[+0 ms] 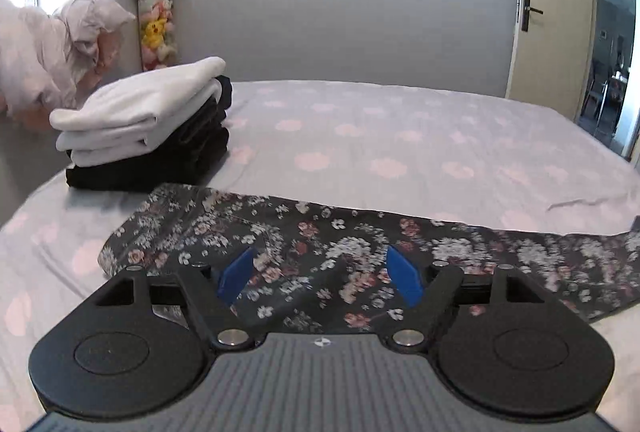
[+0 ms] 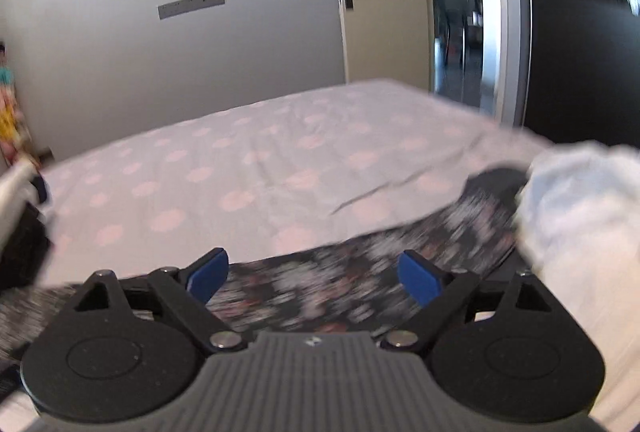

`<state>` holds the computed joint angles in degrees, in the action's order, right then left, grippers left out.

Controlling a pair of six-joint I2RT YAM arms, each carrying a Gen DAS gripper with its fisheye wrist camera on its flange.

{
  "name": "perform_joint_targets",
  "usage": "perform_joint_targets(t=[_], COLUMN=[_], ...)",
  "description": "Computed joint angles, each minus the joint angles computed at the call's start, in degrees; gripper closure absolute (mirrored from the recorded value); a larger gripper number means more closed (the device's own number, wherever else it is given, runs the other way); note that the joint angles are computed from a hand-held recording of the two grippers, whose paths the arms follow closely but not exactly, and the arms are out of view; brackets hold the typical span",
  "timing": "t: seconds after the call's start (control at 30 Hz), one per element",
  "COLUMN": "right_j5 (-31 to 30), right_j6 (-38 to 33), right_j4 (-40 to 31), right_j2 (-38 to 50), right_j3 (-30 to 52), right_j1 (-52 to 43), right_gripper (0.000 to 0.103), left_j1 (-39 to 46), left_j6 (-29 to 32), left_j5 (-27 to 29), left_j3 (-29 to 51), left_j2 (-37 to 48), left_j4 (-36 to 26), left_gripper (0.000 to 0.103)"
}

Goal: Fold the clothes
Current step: 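Grasp the elastic jeans cuff with the right gripper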

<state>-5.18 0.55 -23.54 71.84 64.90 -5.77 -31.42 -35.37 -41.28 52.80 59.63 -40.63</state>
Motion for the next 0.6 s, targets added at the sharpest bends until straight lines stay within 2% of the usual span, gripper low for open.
perform_joint_targets(t=[0.1,0.17,0.23,0.3,0.37,0.43,0.5,0.6], right_j5=[-7.31,-14.35,-17.42,-17.48,-17.46,-17.75,-17.12,-12.33], right_j6=[-2.92,-2.09,-0.69,-0.59,-1.25,-0.40,0.18,0.38], right_j4=[-1.43,-6.24,-9.64,-10.52,-12.55,-14.18,-14.03,-16.18], right_j2=[5.69,12.22,18.62,23.11,28.78,34.33,39.06,47.22], right_j3=[4.84,11.84,18.37,22.03,26.50,30.47,33.72,42.33], right_j1=[-8.09,-13.95,-17.74,-19.56,-20.40,-21.00,-21.37,-21.40], right_gripper=[0.009,0.010,0.011,0.015,0.029,0.037,0.040,0.051], left_j1=[4.56,7.01,9.16,9.92,11.10,11.47,11.91,13.81], left_j6=[3.82,6.46,8.86,10.03,11.61,13.21,13.37,10.61], left_j5=[3.58,4.55,5.40,6.58,8.42,8.54,8.62,11.75], left_j3=[-2.83,-4.88,-6.30,-6.19,-6.66,-7.33,-7.08,-5.54], left_j2=[0.30,1.68,3.75,5.76,7.46,8.65,10.37,12.83], left_j4=[6.36,10.35,13.48,14.04,15.60,16.51,16.32,15.37], left_gripper=[0.016,0.016,0.016,0.016,0.016,0.016,0.016,0.016])
